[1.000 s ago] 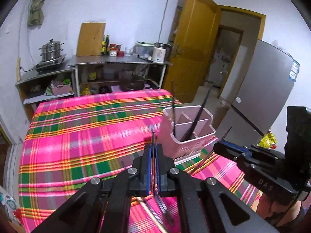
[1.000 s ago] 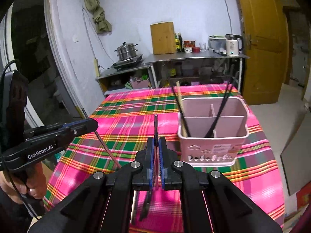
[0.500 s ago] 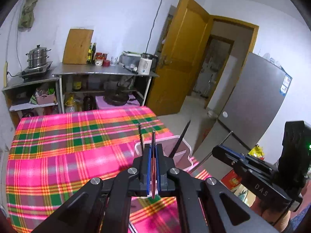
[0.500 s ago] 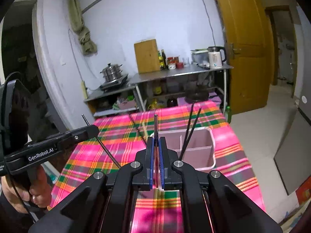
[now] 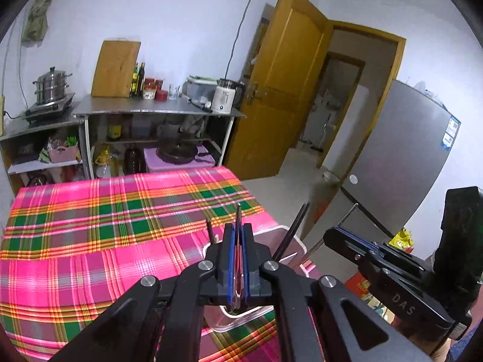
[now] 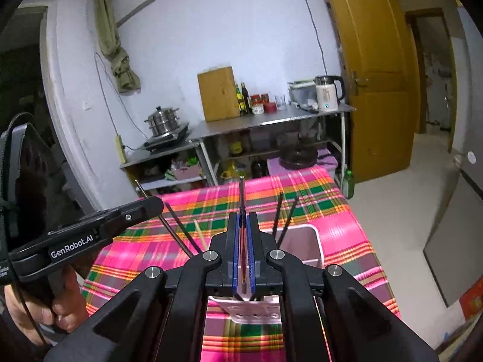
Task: Organize utensils
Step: 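Open the left tool into the holder while the right tool releases its chopstick, then move both open tools down to the remaining chopsticks beside the holder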
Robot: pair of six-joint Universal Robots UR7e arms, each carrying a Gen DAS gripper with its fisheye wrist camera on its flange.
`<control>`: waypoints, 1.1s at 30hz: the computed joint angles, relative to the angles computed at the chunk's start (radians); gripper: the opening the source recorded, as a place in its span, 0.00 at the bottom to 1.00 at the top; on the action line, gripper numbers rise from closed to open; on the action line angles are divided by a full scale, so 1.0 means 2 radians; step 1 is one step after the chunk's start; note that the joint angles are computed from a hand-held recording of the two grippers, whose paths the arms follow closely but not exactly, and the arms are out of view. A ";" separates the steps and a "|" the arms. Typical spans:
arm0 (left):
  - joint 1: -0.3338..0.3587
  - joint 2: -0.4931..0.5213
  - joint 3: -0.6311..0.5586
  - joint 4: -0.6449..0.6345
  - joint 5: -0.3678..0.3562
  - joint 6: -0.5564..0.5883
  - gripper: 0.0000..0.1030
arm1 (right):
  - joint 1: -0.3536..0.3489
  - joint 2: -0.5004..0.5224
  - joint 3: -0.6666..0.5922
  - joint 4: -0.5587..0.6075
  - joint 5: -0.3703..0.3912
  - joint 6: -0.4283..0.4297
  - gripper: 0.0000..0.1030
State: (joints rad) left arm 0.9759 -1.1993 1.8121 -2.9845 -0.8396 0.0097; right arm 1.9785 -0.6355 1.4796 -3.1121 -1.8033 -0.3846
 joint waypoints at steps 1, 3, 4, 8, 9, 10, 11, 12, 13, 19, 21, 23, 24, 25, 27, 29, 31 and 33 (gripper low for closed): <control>0.004 0.003 0.000 0.001 -0.001 -0.002 0.04 | -0.002 0.004 -0.002 0.002 -0.002 0.000 0.05; 0.011 0.007 0.002 0.000 -0.003 -0.002 0.04 | -0.006 0.010 -0.004 0.007 -0.007 0.002 0.05; 0.013 0.009 0.003 0.000 -0.005 -0.002 0.04 | -0.008 0.013 -0.006 0.012 -0.008 0.003 0.05; 0.024 0.014 0.005 0.002 -0.012 -0.005 0.04 | -0.017 0.024 -0.013 0.030 -0.013 0.006 0.05; 0.026 0.014 0.006 0.000 -0.011 -0.005 0.04 | -0.019 0.026 -0.013 0.033 -0.013 0.008 0.05; 0.027 0.015 0.007 -0.001 -0.012 -0.004 0.04 | -0.020 0.028 -0.014 0.038 -0.014 0.009 0.05; 0.029 0.015 0.008 -0.001 -0.011 -0.004 0.04 | -0.021 0.029 -0.014 0.042 -0.015 0.010 0.05; 0.030 0.015 0.009 -0.001 -0.011 -0.004 0.06 | -0.022 0.030 -0.016 0.047 -0.017 0.012 0.05; 0.030 0.014 0.010 -0.001 -0.012 -0.005 0.08 | -0.023 0.031 -0.017 0.050 -0.021 0.015 0.05; 0.023 0.002 0.023 -0.018 -0.009 0.002 0.13 | -0.020 0.025 -0.007 0.028 -0.025 0.018 0.13; 0.017 -0.005 0.031 -0.028 -0.002 0.007 0.13 | -0.016 0.019 0.001 0.014 -0.028 0.012 0.15; 0.013 -0.012 0.037 -0.033 0.001 0.007 0.13 | -0.012 0.014 0.009 0.004 -0.030 0.008 0.15; 0.010 -0.016 0.043 -0.036 0.003 0.006 0.13 | -0.011 0.011 0.013 0.001 -0.029 0.006 0.15; 0.008 -0.019 0.045 -0.036 0.005 0.005 0.13 | -0.009 0.007 0.019 -0.002 -0.028 0.006 0.15; -0.001 -0.025 0.059 -0.043 0.019 0.009 0.13 | -0.005 0.001 0.028 -0.006 -0.025 0.007 0.16; -0.007 -0.033 0.072 -0.047 0.029 0.009 0.13 | -0.003 -0.005 0.040 -0.012 -0.022 0.007 0.16; -0.011 -0.042 0.084 -0.046 0.033 0.004 0.13 | 0.000 -0.010 0.052 -0.018 -0.023 0.006 0.16; -0.016 -0.053 0.101 -0.048 0.040 -0.003 0.13 | 0.003 -0.015 0.067 -0.022 -0.023 0.003 0.16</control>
